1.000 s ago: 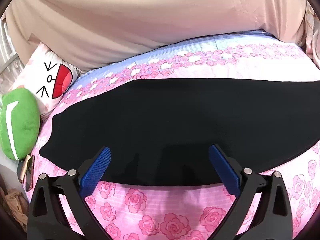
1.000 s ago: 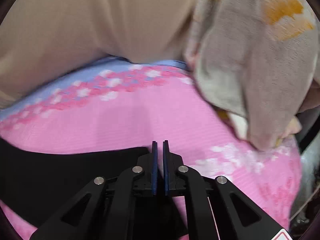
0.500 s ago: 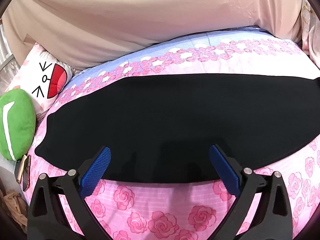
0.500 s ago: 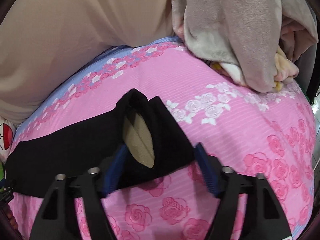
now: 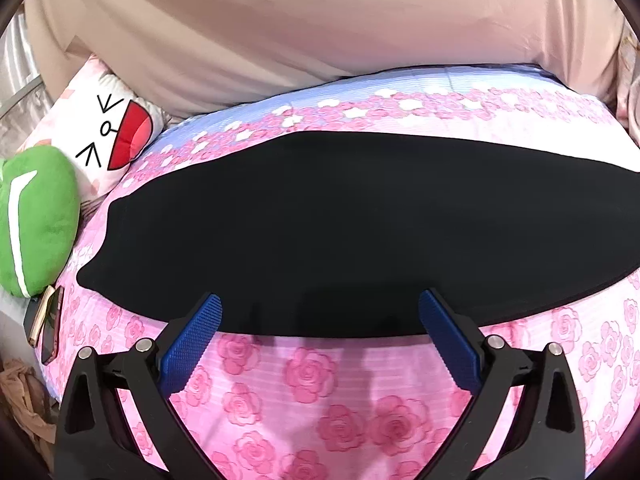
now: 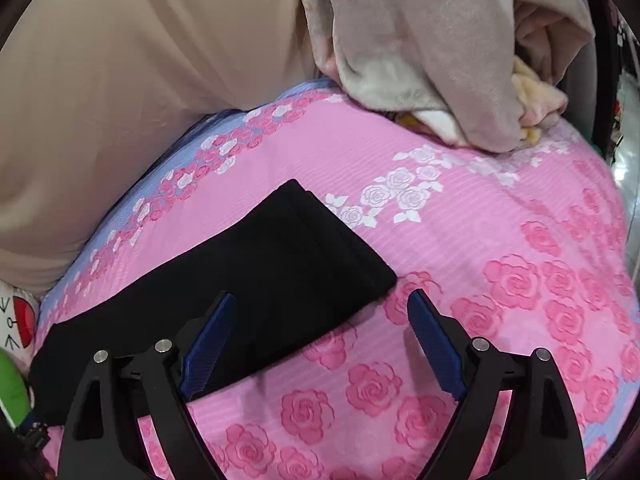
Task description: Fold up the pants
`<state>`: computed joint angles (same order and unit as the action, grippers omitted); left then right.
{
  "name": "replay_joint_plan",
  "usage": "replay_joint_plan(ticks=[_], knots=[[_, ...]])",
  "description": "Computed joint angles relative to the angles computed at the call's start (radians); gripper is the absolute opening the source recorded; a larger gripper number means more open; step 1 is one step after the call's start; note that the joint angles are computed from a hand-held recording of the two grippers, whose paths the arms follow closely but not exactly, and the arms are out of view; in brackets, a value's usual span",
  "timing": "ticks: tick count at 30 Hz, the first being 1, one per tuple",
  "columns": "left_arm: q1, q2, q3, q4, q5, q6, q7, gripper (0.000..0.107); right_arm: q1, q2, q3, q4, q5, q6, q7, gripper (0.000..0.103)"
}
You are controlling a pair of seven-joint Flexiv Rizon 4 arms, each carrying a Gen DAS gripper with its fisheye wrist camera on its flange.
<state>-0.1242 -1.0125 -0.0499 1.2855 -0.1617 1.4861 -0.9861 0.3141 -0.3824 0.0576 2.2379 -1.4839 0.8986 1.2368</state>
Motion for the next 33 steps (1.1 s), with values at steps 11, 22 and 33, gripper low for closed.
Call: replay_joint_plan(ticks=[11, 22, 33], knots=[[0.0, 0.013, 0.001, 0.014, 0.004, 0.011, -0.023, 0.097, 0.027, -0.079, -0.018, -0.067, 0.305, -0.039, -0.366, 0.078], [0.008, 0.017, -0.017, 0.026, 0.012, 0.013, 0.003, 0.097, -0.064, -0.059, -0.019, -0.038, 0.084, 0.101, -0.18, 0.037], [0.023, 0.012, -0.002, 0.01, -0.022, -0.02, -0.01, 0.098, 0.011, -0.076, -0.037, -0.067, 0.219, 0.019, -0.367, 0.011]])
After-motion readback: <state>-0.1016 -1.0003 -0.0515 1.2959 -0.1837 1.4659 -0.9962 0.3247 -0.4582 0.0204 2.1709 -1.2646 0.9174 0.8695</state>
